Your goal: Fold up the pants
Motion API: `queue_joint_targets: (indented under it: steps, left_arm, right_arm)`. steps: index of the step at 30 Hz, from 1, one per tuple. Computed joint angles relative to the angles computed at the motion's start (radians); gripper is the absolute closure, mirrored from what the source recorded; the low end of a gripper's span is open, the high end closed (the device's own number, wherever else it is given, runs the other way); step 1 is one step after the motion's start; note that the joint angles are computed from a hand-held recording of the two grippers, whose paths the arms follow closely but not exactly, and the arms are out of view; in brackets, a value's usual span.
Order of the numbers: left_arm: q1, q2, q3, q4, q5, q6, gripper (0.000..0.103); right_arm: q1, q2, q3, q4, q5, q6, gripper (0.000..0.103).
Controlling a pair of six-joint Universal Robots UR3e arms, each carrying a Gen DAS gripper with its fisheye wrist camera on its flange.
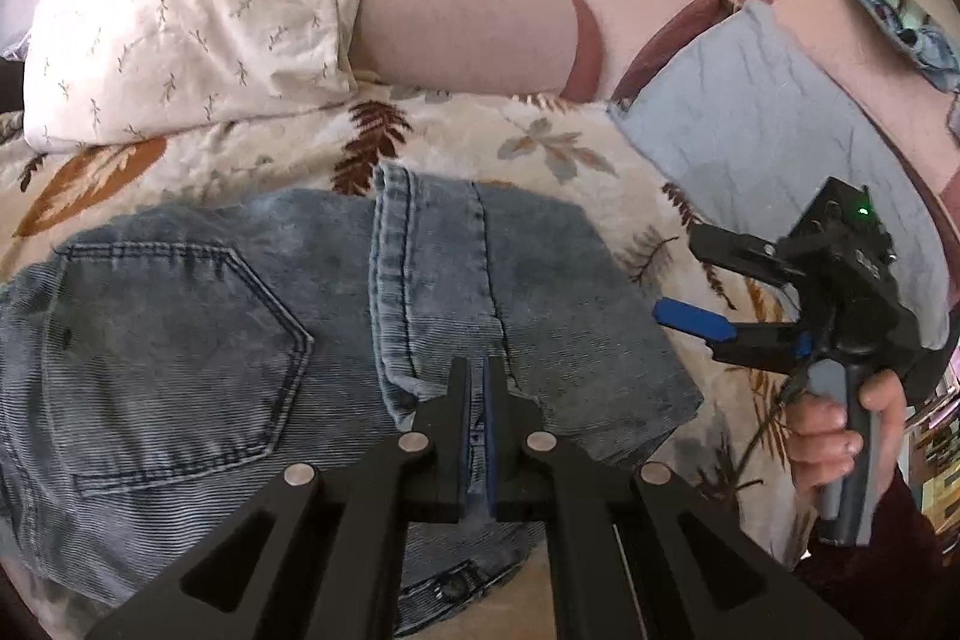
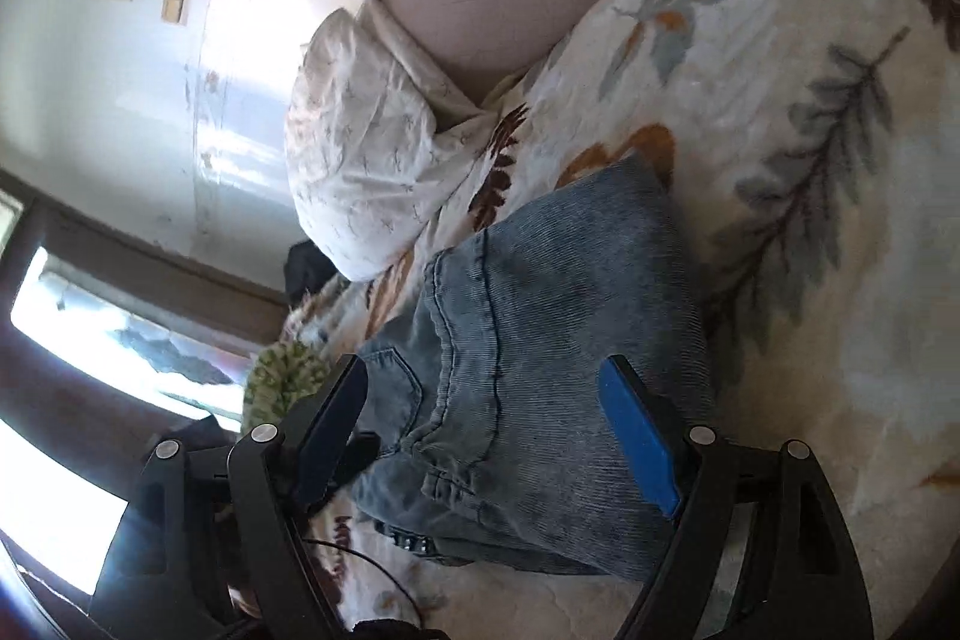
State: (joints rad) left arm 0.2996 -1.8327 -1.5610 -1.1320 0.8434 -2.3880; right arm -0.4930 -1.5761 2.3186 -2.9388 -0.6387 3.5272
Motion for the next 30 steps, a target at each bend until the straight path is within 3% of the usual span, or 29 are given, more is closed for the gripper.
queue_joint_targets:
  steps: [2,5,9,12,16,19,23,27,30]
  left_arm:
    - [-0.015,-0.035,0.041,-0.012,-0.008,-0.044,0.098]
    - [-0.045,-0.09,0.104,-0.04,0.013,-0.099,0.098]
    - [-0.093,-0.104,0.108,-0.134,0.118,-0.041,0.098]
    - [-0.088,-0.059,0.022,-0.131,0.132,0.004,0.098]
    - [-0.08,-0.068,0.055,-0.363,0.12,0.068,0.098]
    - [-0.093,0.075,-0.157,-0.159,0.146,0.074,0.098]
    - [0.012,0.23,-0.231,-0.285,0.036,0.193,0.098]
    - [0.201,0.39,-0.238,-0.453,-0.025,0.325,0.098]
    - [0.369,0.443,-0.257,-0.403,-0.044,0.326,0.094]
  right_arm:
    - [-0.008,-0.004,0.012,0.007,0.005,-0.004,0.023]
    - [-0.028,0.039,0.044,-0.077,0.091,0.032,0.023]
    - [0.021,0.091,0.002,-0.102,0.1,0.054,0.023]
    - [0.084,0.103,-0.059,0.004,0.043,0.017,0.023]
    - [0.122,0.063,-0.123,0.23,-0.07,-0.049,0.025]
    - [0.081,0.032,-0.096,0.323,-0.076,-0.077,0.029]
    - [0.035,0.03,-0.087,0.401,-0.061,-0.14,0.042]
    - [0.069,0.015,-0.121,0.419,-0.107,-0.168,0.039]
    - [0.136,-0.013,-0.149,0.376,-0.193,-0.171,0.035]
